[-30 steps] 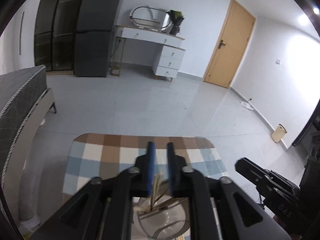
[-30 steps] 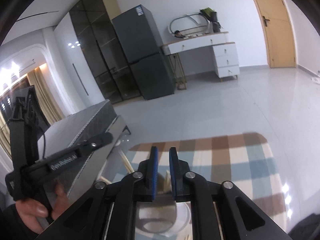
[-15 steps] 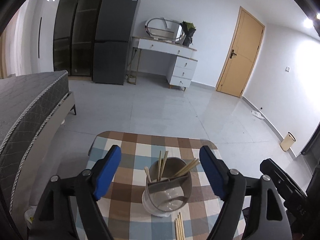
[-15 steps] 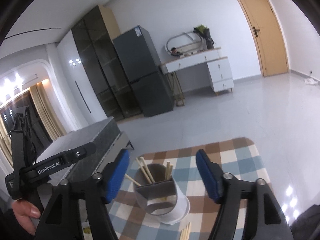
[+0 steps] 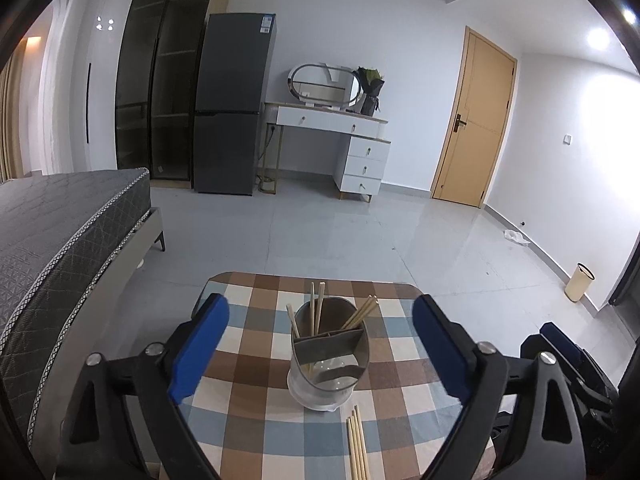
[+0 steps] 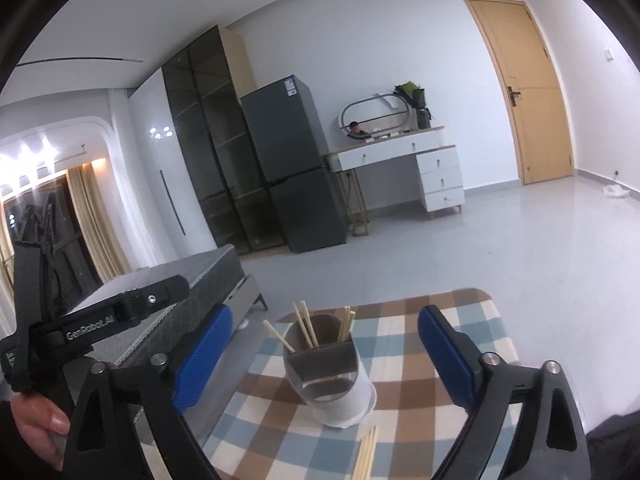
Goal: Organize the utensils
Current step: 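Move both tools back down toward the remaining chopsticks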
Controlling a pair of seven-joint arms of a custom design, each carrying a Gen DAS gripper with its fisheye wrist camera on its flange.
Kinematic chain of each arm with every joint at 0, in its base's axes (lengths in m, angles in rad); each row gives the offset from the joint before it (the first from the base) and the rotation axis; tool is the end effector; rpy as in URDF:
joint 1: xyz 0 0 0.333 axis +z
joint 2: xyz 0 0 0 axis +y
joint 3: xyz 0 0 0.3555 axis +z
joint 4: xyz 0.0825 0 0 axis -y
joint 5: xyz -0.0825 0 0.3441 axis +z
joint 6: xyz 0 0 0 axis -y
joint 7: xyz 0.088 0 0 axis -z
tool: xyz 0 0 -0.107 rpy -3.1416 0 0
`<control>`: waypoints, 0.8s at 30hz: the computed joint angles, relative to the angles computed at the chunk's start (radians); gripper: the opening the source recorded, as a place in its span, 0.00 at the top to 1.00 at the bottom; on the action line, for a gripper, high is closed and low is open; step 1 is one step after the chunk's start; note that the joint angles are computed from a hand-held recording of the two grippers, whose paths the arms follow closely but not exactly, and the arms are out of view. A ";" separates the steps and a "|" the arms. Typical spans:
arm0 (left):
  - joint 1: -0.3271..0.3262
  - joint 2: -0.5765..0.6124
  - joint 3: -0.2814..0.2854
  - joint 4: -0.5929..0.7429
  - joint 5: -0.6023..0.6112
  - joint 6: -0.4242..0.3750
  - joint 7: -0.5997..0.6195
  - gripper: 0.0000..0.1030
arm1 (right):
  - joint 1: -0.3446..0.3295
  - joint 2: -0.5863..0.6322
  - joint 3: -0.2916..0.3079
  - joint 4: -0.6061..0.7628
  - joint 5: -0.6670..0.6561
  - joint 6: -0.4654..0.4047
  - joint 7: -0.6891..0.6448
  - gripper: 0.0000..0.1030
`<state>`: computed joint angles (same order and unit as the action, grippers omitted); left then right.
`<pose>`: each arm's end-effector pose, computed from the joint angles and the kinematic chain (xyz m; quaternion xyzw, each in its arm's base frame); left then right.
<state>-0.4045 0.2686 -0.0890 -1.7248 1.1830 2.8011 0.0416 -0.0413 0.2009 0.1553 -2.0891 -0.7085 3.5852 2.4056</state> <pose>0.5530 -0.3389 0.5525 -0.6339 0.5935 -0.4052 0.2860 0.5597 0.1382 0.5369 -0.6091 0.5463 -0.2321 0.5260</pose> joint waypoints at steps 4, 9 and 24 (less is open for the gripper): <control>-0.023 -0.029 0.008 -0.047 0.155 -0.022 -0.144 0.08 | 0.037 -0.021 -0.033 -0.056 0.059 0.015 -0.060 0.02; -0.001 -0.039 -0.034 -0.087 0.243 -0.048 -0.224 0.08 | 0.063 -0.039 -0.052 -0.126 0.095 0.029 -0.118 0.00; 0.013 0.018 -0.067 -0.119 0.279 -0.106 -0.307 0.08 | 0.072 -0.016 -0.050 -0.218 0.187 -0.061 -0.217 0.00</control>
<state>-0.3913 0.2867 -0.1560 -1.8435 1.4624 2.6952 -0.2652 0.0312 0.1847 0.1057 -2.3074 -0.5219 3.5242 2.1882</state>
